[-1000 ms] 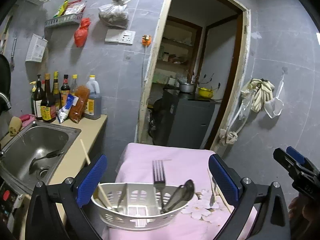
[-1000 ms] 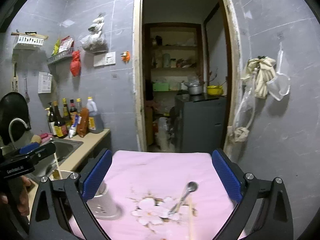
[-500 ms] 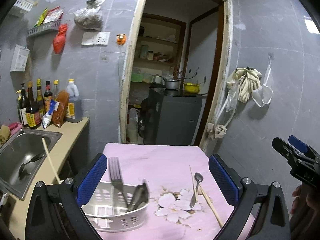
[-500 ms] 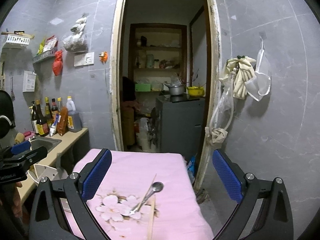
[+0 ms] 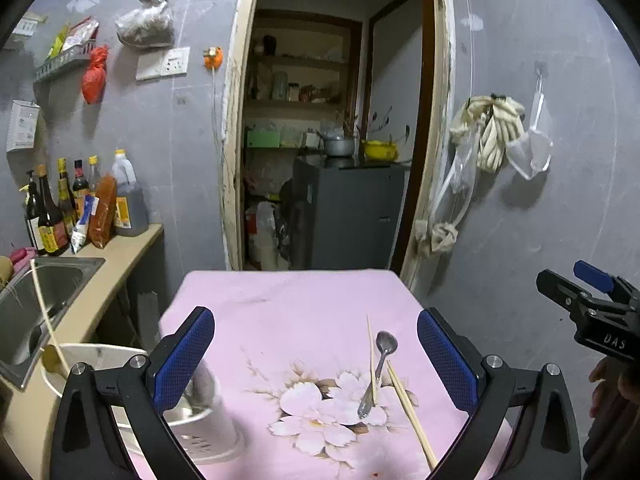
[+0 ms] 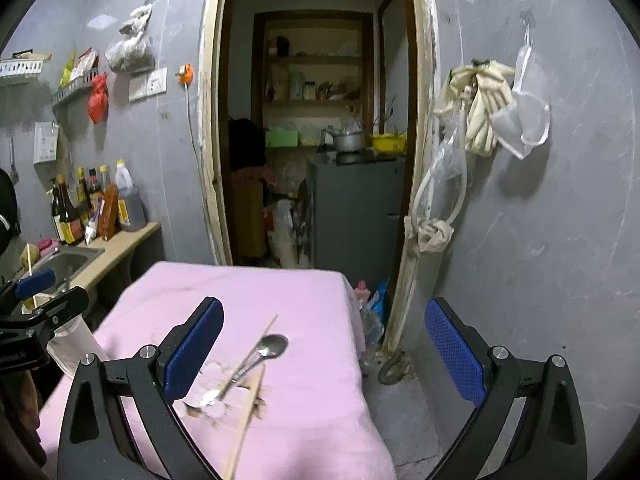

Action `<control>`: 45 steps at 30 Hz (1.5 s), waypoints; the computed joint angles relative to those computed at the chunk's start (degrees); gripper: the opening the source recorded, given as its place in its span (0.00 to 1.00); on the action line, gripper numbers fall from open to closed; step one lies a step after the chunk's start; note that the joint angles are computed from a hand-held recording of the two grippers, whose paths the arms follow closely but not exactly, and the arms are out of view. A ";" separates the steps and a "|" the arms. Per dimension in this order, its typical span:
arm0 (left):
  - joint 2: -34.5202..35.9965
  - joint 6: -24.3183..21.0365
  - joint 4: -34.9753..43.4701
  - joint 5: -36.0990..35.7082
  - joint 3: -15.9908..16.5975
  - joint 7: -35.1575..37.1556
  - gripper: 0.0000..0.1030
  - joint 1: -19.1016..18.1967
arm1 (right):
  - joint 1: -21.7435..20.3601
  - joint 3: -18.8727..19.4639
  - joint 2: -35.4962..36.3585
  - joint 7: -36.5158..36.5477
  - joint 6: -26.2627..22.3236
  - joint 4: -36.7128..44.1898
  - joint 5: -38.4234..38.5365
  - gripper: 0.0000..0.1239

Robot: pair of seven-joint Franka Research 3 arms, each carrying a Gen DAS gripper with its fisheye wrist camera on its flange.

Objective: Organize utensils
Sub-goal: 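Move both open grippers back over the chopsticks on the cloth, then grasp a wooden chopstick with the left gripper while the right gripper grasps another chopstick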

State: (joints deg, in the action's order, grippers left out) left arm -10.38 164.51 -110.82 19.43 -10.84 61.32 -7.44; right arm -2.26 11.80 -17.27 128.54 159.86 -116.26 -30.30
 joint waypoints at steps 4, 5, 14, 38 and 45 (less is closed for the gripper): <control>2.91 -1.90 1.67 1.74 -1.18 -2.20 0.99 -0.11 | 1.67 -2.67 1.88 -4.46 1.99 -1.52 3.77 0.80; 4.01 -2.39 2.23 1.20 -1.10 -1.88 0.99 -0.52 | 2.26 -3.40 2.49 -5.97 2.20 -1.94 5.30 0.80; 12.17 -5.87 7.14 -4.52 -0.58 4.03 0.99 -2.59 | 9.84 -8.68 8.03 -24.18 2.78 -4.63 24.84 0.80; 23.22 -13.61 16.43 -20.36 -3.35 16.47 0.74 -0.58 | 14.31 -9.69 16.99 -28.78 -7.93 1.86 27.10 0.80; 27.44 -18.80 21.91 -26.18 -4.93 23.26 0.48 -0.33 | 13.48 -9.63 15.54 -23.65 -8.67 0.99 20.90 0.80</control>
State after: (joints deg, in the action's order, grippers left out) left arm 17.06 145.71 -88.91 -6.75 -15.77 84.58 -7.76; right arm 11.22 2.16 -1.73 104.89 151.19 -115.27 -9.40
